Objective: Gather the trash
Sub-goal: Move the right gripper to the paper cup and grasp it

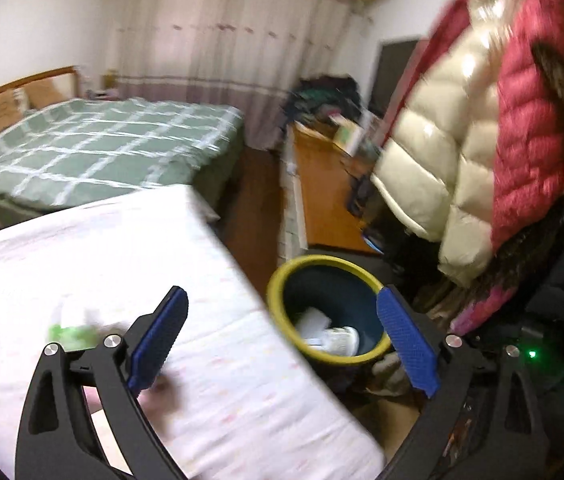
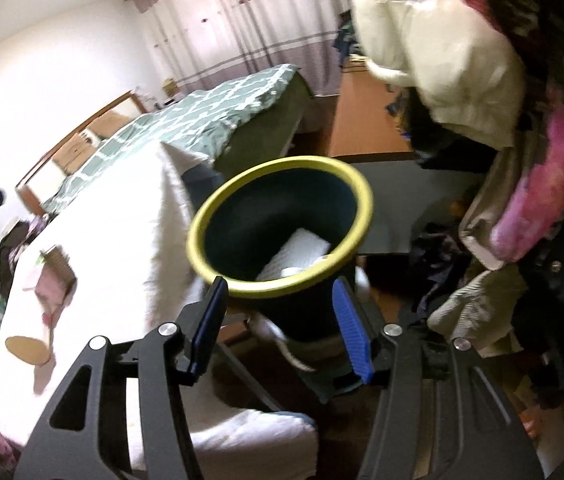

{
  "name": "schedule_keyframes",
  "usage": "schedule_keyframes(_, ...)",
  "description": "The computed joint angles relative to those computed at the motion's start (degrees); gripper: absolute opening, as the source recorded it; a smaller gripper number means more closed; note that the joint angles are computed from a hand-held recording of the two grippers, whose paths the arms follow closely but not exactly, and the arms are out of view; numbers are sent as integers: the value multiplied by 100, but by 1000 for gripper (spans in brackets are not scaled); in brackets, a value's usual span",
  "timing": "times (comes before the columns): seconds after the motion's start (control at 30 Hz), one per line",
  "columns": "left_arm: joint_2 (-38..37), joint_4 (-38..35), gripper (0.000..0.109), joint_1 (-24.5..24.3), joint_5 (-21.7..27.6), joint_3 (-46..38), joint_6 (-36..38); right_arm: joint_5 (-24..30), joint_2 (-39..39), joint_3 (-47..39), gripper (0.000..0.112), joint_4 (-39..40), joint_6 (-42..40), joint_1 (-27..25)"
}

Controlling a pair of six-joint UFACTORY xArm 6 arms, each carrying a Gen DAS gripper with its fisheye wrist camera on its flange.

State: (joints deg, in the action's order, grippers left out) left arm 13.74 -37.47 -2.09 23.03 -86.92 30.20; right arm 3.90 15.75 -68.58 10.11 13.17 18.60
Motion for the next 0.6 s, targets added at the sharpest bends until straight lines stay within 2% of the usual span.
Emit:
schedule_keyframes(0.13,-1011,-114,98,585,-566,1254,14,106,85,-195,52,362,-519,350)
schedule_keyframes(0.23,-1584,-12,98,1009,-903,2012,-126,222,201,-432,52,1127,-1388,731)
schedule_keyframes(0.37,-2070,-171,98,1519,-1045,2678,-59,493,414,-922,54,2516,-2967,1302)
schedule_keyframes(0.43,-2217,-492,98,1702,-1027,2879,177,637,554,-1213,55,2932,-3548,1561)
schedule_keyframes(0.6,-2393,-1292,98,2134,-837,3118,872,744,890,-1656,55,1991,-3056,1904)
